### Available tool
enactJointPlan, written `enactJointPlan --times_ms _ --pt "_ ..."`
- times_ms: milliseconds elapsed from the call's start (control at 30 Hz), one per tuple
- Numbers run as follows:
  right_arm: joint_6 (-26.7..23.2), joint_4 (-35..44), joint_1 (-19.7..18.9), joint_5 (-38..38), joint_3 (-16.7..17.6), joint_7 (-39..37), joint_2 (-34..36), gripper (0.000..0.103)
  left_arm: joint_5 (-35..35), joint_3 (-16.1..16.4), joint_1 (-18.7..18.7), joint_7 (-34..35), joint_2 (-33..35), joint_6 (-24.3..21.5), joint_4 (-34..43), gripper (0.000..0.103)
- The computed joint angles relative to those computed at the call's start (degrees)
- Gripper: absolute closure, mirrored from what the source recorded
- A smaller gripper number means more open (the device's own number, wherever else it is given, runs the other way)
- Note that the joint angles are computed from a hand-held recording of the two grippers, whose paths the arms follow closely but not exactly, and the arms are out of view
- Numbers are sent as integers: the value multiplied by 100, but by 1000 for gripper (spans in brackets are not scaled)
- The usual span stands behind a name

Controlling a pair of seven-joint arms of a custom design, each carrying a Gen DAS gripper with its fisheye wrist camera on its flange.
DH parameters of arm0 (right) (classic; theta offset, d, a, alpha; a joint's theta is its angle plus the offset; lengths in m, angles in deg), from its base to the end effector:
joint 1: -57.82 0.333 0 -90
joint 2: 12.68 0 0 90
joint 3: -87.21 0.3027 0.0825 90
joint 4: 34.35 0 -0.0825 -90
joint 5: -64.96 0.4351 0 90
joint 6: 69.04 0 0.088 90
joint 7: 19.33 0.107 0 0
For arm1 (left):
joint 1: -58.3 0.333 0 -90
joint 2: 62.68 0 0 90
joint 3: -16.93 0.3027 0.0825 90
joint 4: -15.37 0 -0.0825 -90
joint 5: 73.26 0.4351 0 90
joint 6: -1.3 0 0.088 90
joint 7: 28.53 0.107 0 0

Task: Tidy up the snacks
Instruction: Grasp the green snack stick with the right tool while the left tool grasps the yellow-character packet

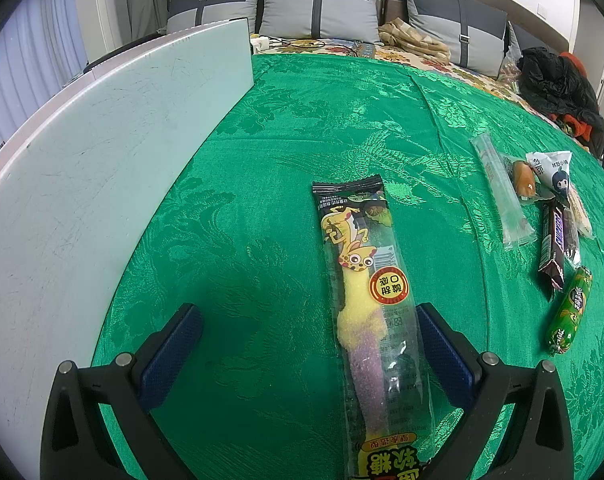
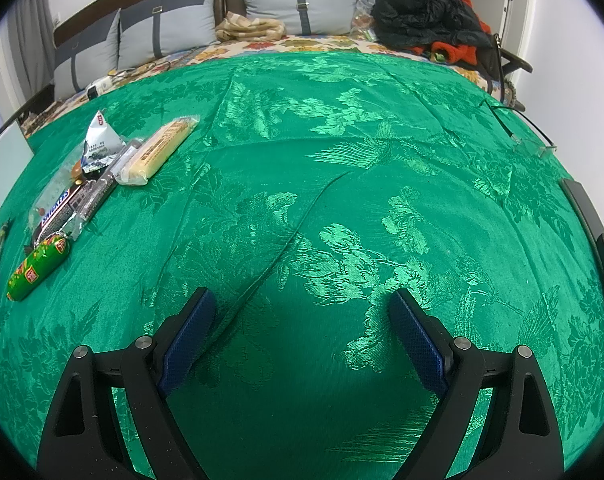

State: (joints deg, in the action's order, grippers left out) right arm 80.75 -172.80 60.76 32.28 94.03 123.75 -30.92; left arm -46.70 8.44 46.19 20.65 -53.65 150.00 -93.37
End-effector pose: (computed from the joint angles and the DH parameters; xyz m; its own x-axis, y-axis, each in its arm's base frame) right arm 0.5192 0.1025 0.4444 -0.3268 -0.9450 0.0138 -0.7507 0.2507 -0.6113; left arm 0.6364 -0.2446 0.4422 0.0274 -0.9996 0.0065 -0.8131 -0.0261 -0.5815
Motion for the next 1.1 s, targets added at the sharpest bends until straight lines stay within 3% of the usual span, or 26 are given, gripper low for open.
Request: enactJointPlan --times_ms 400,467,533,567,633,700,800,867,933,967,1000,1033,1067,1100 --pt "-21 8 1 -21 9 33 3 11 -5 2 2 5 0 6 -4 0" --pt "-233 99 25 77 44 171 41 12 -4 3 3 6 -1 7 -6 0" --pt "-343 229 194 692 -36 54 76 12 -6 3 5 9 -4 11 -11 0" --pt "67 158 407 1165 -219 34 46 12 -6 3 6 9 -4 11 -11 0" --pt "641 221 618 1796 -266 -1 160 12 -5 4 5 8 14 12 6 0" --pt "699 788 1018 2571 -323 -526 658 12 -7 6 5 10 13 14 4 0" --pt "213 1749 1385 3527 -323 -1450 1445 16 -10 7 5 12 9 15 -1 0" --pt "-490 2556 1464 3453 -210 -1465 2072 16 -14 6 5 12 7 19 -4 0" --pt "-820 2889 1549 3047 -202 -1116 2328 15 -17 5 7 23 3 22 -9 0" --pt "-959 3006 1605 2729 -221 -903 2398 23 -93 -12 37 152 -97 60 -133 0" --pt "-1121 3081 1635 2554 -234 -820 2426 46 -335 -68 101 543 -122 66 -157 0" --pt "-1150 3074 1630 2540 -239 -859 2405 57 -649 -122 175 1004 -119 30 -128 0" --pt "-1071 2964 1570 2830 -229 -1134 2326 73 -981 -172 242 1461 -168 -48 -150 0" --pt "-1074 2875 1520 3101 -225 -1358 2249 79 -1160 -184 266 1703 -209 -145 -157 0"
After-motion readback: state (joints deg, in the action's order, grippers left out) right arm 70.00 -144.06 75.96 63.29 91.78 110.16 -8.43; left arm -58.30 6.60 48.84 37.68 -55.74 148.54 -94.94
